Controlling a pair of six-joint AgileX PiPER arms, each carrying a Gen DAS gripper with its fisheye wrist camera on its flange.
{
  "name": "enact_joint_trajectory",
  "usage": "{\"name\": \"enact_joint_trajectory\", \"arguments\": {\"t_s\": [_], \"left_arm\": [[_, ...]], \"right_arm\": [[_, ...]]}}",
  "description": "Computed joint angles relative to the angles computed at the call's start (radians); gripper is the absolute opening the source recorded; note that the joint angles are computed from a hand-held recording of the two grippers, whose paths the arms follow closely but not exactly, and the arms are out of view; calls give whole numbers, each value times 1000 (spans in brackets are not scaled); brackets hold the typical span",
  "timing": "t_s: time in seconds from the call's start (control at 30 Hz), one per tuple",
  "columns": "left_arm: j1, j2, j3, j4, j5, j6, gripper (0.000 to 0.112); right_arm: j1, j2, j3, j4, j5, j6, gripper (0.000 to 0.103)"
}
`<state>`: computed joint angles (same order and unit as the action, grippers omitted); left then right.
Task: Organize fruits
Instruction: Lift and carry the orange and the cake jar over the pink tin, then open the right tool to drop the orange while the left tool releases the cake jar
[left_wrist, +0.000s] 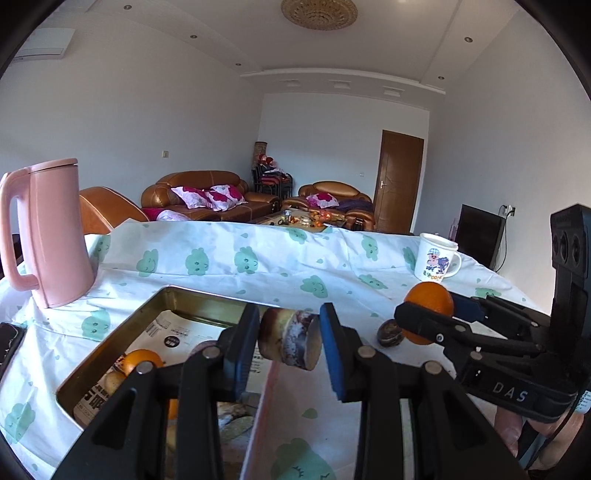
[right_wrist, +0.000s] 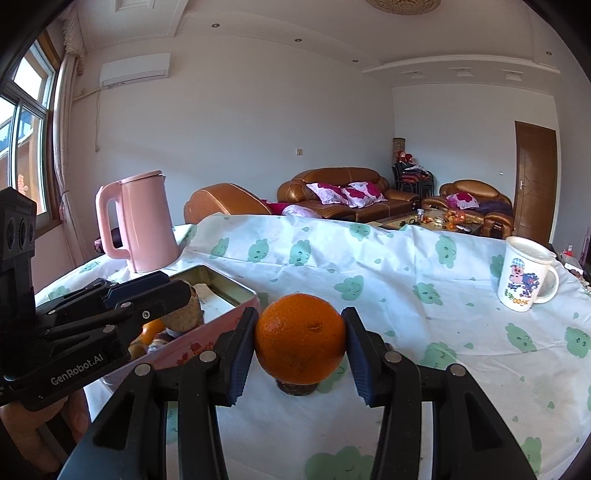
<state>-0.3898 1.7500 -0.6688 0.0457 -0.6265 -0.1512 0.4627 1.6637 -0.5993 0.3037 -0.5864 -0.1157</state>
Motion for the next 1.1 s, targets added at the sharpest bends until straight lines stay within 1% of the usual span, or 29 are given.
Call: {"name": "enact_joint_trajectory", "arguments": {"t_s": [0.1,0.23,0.43,0.5,0.57,0.67,0.7,0.73,0.8,0.83,0.87,0.9,0.97,1.03,1.1], "left_arm": [[67,-23,18,32,23,-22,35],[170,-39,33,128,48,-102,35],[292,-44,46,269,67,-208,35],[316,-40,47,306,71,-237,35],[338,-31,41,348,82,-270,35],[372,-26,46,398,68,-323,35],[375,-31,54,378,61,-308,36],[381,-37,60,362,57,-293,38],[416,-44,68,411,34,-341,49],[431,-51,79,419,16,-354,58],[436,-56,86,398,6,-342,66],[441,-63,95,387,-4,-334,68],[455,-70,102,403,-15,-349,69],[464,-78,106,417,-21,-361,69],[464,-83,109,419,-22,-359,69]], "right_arm": [[47,30,-69,-11,47,7,48],[105,82,-162,-14,104,7,48],[168,159,-278,-45,178,27,48],[188,188,-311,-55,200,28,48],[213,217,-345,-14,220,-25,48],[227,255,-393,-10,258,-37,48],[224,266,-410,-41,276,-7,49],[216,277,-426,-113,296,60,49],[205,303,-468,-263,346,195,49],[205,313,-483,-313,359,238,50],[208,316,-483,-323,356,241,52],[213,316,-477,-294,342,212,59],[211,301,-452,-317,312,242,67],[199,279,-422,-335,295,263,67],[182,245,-378,-303,275,221,67]]}}
